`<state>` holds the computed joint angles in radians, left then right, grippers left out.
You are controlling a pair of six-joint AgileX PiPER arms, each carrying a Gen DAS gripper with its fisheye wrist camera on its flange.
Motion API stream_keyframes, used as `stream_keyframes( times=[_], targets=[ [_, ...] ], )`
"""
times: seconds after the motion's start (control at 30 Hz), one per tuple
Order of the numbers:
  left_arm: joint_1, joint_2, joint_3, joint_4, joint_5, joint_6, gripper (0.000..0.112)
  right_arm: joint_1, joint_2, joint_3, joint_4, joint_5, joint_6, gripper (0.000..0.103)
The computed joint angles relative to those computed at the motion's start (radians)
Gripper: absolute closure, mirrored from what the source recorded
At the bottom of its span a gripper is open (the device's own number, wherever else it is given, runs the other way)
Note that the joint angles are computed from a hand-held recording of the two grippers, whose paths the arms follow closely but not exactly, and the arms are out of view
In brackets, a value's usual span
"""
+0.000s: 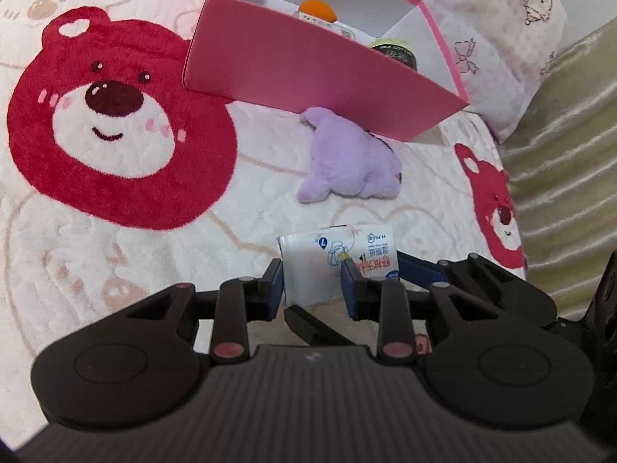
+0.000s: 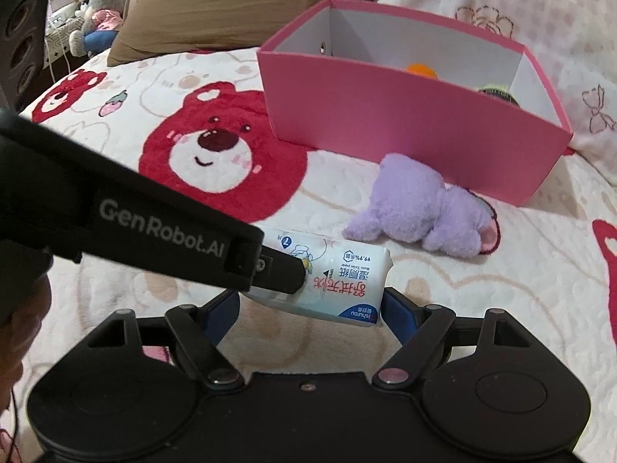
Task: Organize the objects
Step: 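Lift the tissue packet with the left tool and carry it toward the pink box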
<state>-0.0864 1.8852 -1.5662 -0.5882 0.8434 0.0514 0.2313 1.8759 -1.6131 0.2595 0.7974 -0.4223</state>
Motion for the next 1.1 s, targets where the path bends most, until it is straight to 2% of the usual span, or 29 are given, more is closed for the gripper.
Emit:
stream_keyframes(
  times=[0.1,0.27,0.4,0.67,0.87,0.97,1.1],
  targets=[
    [0.028,-0.006,-0.022,-0.039,0.05,0.039,0.083,-0.002,-0.022,0.001,0.015,0.011,-0.017,0.019],
    [0.053,-0.038,-0.032,-0.077,0.086,0.075,0.082,-0.013,-0.05,-0.005,0.051,0.017,-0.04,0.019],
    [0.054,-0.072,-0.028,-0.077,0.088,0.081,0.08,-0.019,-0.066,-0.027,0.071,0.042,-0.057,0.019],
    [0.041,-0.128,-0.027,-0.043,0.084,0.047,0.08,-0.015,-0.128,-0.01,0.072,0.031,-0.087,0.019],
    [0.028,-0.132,-0.092,0.0,0.116,-0.012,0.08,-0.021,-0.142,-0.03,0.078,0.04,-0.094,0.019],
    [0.005,-0.121,-0.151,0.062,0.149,-0.059,0.08,-0.039,-0.123,-0.085,0.098,0.086,-0.11,0.019],
    [-0.003,-0.097,-0.23,0.088,0.194,-0.083,0.08,-0.065,-0.068,-0.213,0.118,0.206,-0.088,0.019]
  ],
)
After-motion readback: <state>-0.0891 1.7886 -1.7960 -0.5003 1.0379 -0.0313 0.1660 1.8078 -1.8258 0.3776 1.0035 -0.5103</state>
